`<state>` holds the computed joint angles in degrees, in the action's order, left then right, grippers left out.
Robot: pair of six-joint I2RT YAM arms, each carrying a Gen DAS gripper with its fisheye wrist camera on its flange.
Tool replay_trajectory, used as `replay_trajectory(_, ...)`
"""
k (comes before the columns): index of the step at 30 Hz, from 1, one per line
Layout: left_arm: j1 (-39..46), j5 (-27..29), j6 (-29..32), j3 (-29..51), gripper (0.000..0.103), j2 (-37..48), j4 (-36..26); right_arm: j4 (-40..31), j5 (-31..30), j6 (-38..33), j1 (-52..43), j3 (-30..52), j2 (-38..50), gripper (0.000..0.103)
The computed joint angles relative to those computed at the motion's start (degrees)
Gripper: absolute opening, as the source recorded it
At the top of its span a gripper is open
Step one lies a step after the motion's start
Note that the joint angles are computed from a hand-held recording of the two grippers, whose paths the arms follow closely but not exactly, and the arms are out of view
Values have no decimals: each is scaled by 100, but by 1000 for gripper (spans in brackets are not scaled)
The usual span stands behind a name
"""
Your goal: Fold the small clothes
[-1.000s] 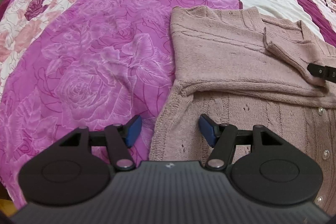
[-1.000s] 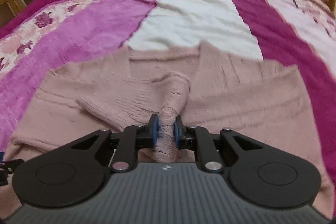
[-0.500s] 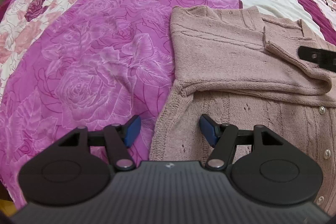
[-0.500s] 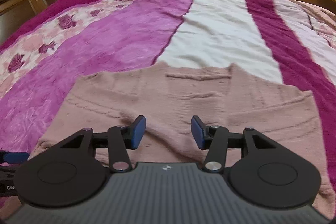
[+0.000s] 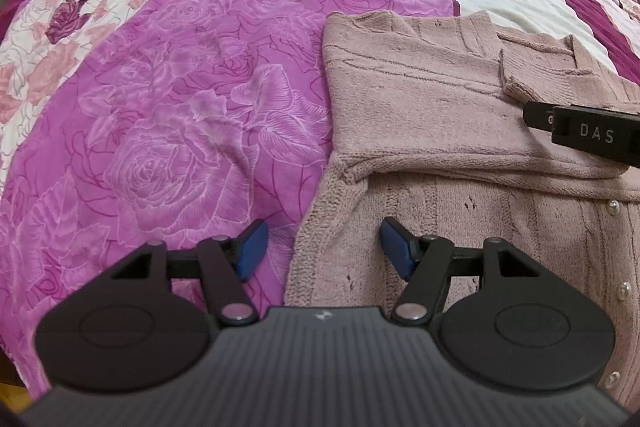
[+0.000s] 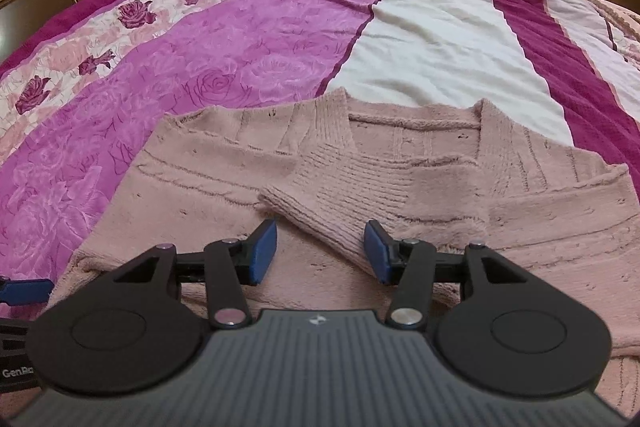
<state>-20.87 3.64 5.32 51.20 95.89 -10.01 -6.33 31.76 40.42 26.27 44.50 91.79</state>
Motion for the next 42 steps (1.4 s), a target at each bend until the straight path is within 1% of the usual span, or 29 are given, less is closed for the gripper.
replay_trajectory(7, -7, -10, 15, -9, 64, -7, 10, 95, 26, -33, -11, 42, 207, 57)
replay_trajectory(25, -38, -57, 34, -93, 66, -34, 125, 208, 120, -109, 14, 28, 332, 57)
replay_trajectory(26, -36, -54, 34, -93, 66, -31, 130, 212, 147, -108, 28, 30, 348, 56)
replay_trajectory(28, -35, -52, 36, -96, 66, -33, 130, 207, 225, -116, 48, 41, 381, 49)
replay_trajectory(30, -35, -53, 37, -98, 67, -31, 137, 145, 371, -81, 94, 70, 419, 34)
replay_trajectory(31, -34, -55, 38, -100, 67, -33, 136, 141, 410, -72, 90, 54, 410, 30)
replay_trajectory(33, -32, -55, 38, -100, 67, -29, 139, 150, 460, -44, 66, -12, 340, 13)
replay_trajectory(36, -28, -51, 41, -109, 68, -34, 148, 328, 420, 79, -5, -300, 17, 8)
replay_trajectory(42, -29, -67, 44, -94, 68, -21, 137, 337, 596, 199, 51, -696, -652, 7)
